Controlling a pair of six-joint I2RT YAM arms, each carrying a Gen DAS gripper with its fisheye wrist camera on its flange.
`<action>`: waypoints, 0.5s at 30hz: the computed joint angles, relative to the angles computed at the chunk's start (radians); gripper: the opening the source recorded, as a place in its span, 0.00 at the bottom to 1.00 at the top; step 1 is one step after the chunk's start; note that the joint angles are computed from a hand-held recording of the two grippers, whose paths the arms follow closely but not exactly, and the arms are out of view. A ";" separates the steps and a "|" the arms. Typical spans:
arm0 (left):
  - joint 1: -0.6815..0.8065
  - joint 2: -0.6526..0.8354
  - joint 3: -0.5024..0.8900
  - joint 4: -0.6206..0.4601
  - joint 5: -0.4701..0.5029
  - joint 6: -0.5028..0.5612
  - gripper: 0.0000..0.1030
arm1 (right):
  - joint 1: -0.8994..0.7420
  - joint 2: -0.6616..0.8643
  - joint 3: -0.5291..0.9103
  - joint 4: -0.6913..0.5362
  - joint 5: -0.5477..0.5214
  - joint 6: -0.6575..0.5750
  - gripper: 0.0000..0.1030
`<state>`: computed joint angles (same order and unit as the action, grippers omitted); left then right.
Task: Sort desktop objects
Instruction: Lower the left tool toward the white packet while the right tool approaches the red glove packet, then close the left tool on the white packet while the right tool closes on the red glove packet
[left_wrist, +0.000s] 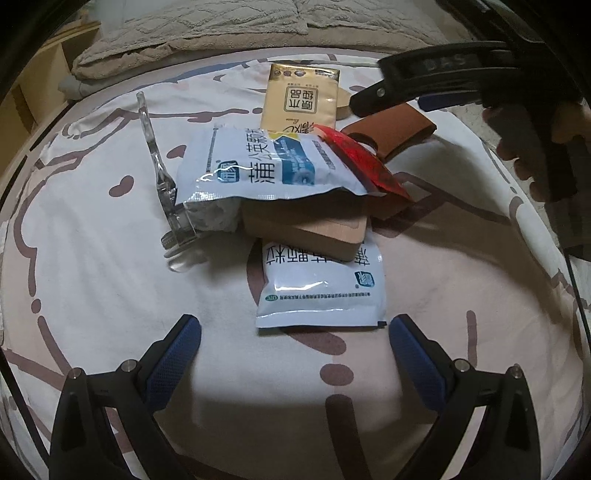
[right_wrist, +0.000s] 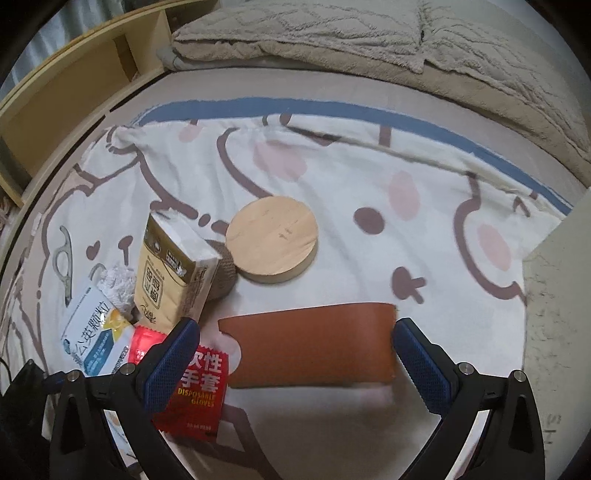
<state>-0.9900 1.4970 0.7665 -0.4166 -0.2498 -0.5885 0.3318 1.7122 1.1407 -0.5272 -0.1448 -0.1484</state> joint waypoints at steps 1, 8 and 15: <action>0.001 -0.001 -0.001 0.000 0.001 0.000 1.00 | 0.007 0.005 -0.005 0.007 0.006 -0.001 1.00; 0.007 0.000 0.016 -0.022 0.019 0.004 1.00 | 0.039 -0.039 -0.068 0.022 0.021 -0.139 1.00; 0.038 0.023 0.056 -0.030 0.046 -0.005 1.00 | 0.019 -0.100 -0.128 -0.018 -0.046 -0.247 1.00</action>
<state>-0.9516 1.5202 0.8224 -0.4469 -0.2043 -0.5938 0.3510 1.6122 1.0124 -0.5454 -0.1909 -0.3950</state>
